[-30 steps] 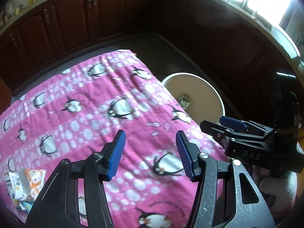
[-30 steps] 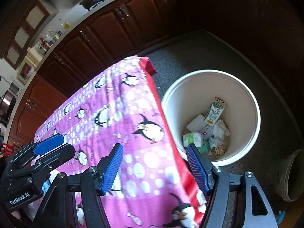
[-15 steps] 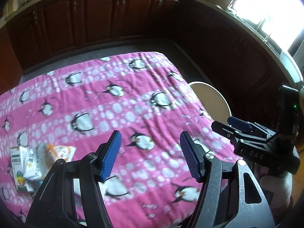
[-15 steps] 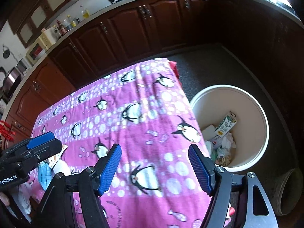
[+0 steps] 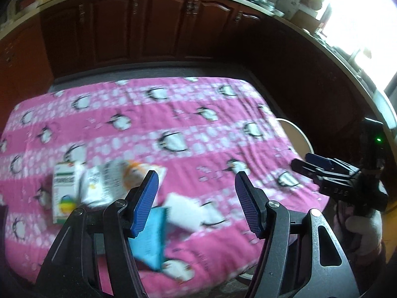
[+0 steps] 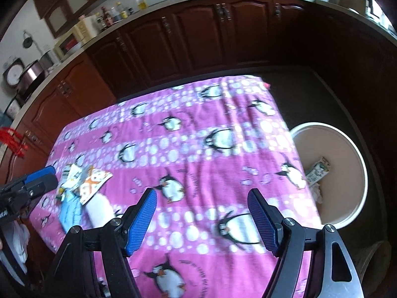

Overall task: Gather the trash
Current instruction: 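Move both tools back over the table toward the blue packet and sponge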

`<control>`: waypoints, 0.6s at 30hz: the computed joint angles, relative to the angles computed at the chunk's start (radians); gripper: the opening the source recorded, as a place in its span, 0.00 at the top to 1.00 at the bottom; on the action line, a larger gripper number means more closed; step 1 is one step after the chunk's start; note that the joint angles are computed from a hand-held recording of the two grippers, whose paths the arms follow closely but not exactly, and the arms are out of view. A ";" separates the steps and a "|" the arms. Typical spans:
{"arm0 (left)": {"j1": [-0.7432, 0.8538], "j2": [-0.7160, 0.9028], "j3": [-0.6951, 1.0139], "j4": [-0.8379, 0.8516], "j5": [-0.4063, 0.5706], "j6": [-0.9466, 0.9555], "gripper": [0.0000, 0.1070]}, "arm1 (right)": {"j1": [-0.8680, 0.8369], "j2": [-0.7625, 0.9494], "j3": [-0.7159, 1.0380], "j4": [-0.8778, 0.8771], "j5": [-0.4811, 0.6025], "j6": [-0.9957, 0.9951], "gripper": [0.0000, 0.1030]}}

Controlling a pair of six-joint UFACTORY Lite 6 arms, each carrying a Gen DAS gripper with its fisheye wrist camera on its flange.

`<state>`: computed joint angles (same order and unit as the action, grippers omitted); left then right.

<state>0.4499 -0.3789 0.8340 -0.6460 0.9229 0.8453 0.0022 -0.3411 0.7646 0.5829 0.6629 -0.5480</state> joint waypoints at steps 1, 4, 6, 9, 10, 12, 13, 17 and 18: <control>0.041 0.009 0.002 0.000 0.014 0.022 0.41 | 0.019 -0.006 -0.003 0.007 0.004 0.002 0.29; 0.175 0.052 0.012 -0.005 0.068 0.104 0.41 | 0.078 -0.005 -0.009 0.037 0.009 -0.008 0.29; 0.255 0.077 0.012 -0.006 0.098 0.156 0.41 | 0.119 0.010 -0.010 0.065 0.013 -0.020 0.29; 0.336 0.111 0.004 0.003 0.121 0.205 0.41 | 0.193 0.048 -0.015 0.120 0.009 -0.050 0.28; 0.360 0.120 -0.002 0.005 0.132 0.221 0.41 | 0.219 0.059 -0.018 0.131 0.002 -0.052 0.28; 0.397 0.132 -0.018 0.015 0.144 0.246 0.41 | 0.280 0.090 -0.018 0.152 -0.013 -0.064 0.28; 0.412 0.136 -0.027 0.024 0.146 0.260 0.41 | 0.307 0.105 -0.017 0.163 -0.022 -0.070 0.28; 0.476 0.151 -0.056 0.051 0.151 0.297 0.41 | 0.429 0.203 0.014 0.188 -0.075 -0.093 0.28; 0.494 0.161 -0.055 0.056 0.156 0.305 0.41 | 0.462 0.238 0.032 0.188 -0.092 -0.090 0.28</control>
